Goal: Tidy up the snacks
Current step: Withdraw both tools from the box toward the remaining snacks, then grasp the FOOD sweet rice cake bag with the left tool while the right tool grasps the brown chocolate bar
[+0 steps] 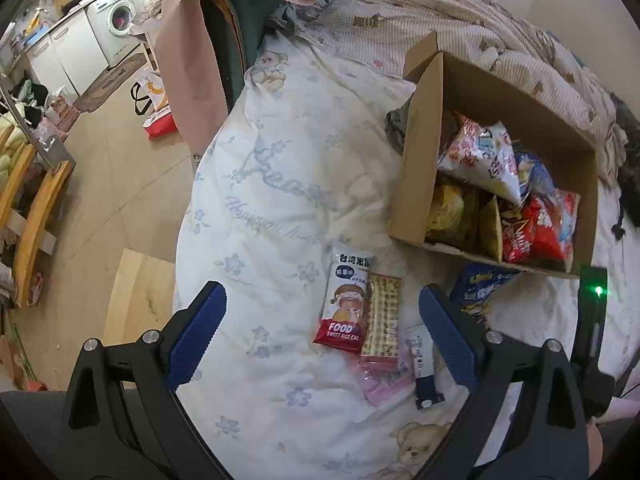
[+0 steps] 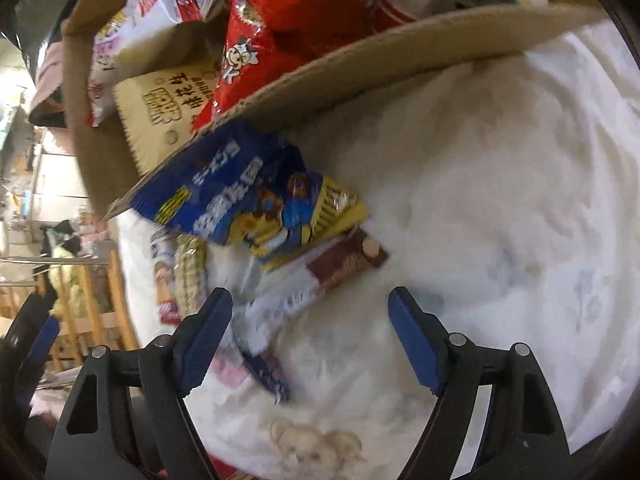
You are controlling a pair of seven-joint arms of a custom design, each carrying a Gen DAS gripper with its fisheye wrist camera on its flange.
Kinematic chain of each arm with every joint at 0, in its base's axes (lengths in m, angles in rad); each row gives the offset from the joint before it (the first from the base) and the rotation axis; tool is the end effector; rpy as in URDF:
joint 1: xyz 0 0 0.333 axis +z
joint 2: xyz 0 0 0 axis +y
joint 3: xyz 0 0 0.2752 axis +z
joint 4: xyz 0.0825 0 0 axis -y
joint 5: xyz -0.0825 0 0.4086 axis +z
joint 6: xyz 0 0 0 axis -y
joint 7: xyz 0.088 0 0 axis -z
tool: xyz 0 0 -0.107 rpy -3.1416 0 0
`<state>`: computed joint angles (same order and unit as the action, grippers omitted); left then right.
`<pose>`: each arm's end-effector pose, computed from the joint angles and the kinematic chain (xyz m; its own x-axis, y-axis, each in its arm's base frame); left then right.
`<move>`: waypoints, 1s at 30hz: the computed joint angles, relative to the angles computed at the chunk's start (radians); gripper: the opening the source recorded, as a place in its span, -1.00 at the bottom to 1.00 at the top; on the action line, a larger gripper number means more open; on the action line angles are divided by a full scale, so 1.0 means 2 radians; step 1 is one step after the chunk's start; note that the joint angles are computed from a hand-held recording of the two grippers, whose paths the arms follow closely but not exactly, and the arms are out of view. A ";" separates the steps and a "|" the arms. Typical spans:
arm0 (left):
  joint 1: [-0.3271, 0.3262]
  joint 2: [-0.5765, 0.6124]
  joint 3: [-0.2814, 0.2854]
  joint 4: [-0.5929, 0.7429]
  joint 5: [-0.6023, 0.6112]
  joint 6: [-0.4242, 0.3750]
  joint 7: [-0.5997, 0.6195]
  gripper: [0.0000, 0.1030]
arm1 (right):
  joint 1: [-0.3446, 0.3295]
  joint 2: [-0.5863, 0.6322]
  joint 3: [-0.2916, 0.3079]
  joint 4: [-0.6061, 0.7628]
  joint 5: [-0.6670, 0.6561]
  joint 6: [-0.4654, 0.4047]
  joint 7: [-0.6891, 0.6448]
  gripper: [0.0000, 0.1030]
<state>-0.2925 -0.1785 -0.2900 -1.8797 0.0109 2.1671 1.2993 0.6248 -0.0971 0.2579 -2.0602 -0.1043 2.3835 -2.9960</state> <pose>0.4762 -0.3256 0.5866 -0.3295 -0.9423 0.0592 -0.8550 0.2712 -0.4421 0.3727 0.4561 0.4713 -0.6238 -0.6637 -0.4129 -0.7080 0.7036 -0.0614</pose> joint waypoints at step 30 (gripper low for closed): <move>-0.014 0.120 0.011 0.085 0.044 -0.095 -0.033 0.60 | 0.003 -0.120 0.026 -0.045 -0.043 -0.084 -0.019 -0.64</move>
<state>-0.3204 0.0609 -0.2687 -1.7100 0.0990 1.9771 1.2337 0.6312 -0.3372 0.3101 -2.1502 -0.1906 2.2162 -3.0340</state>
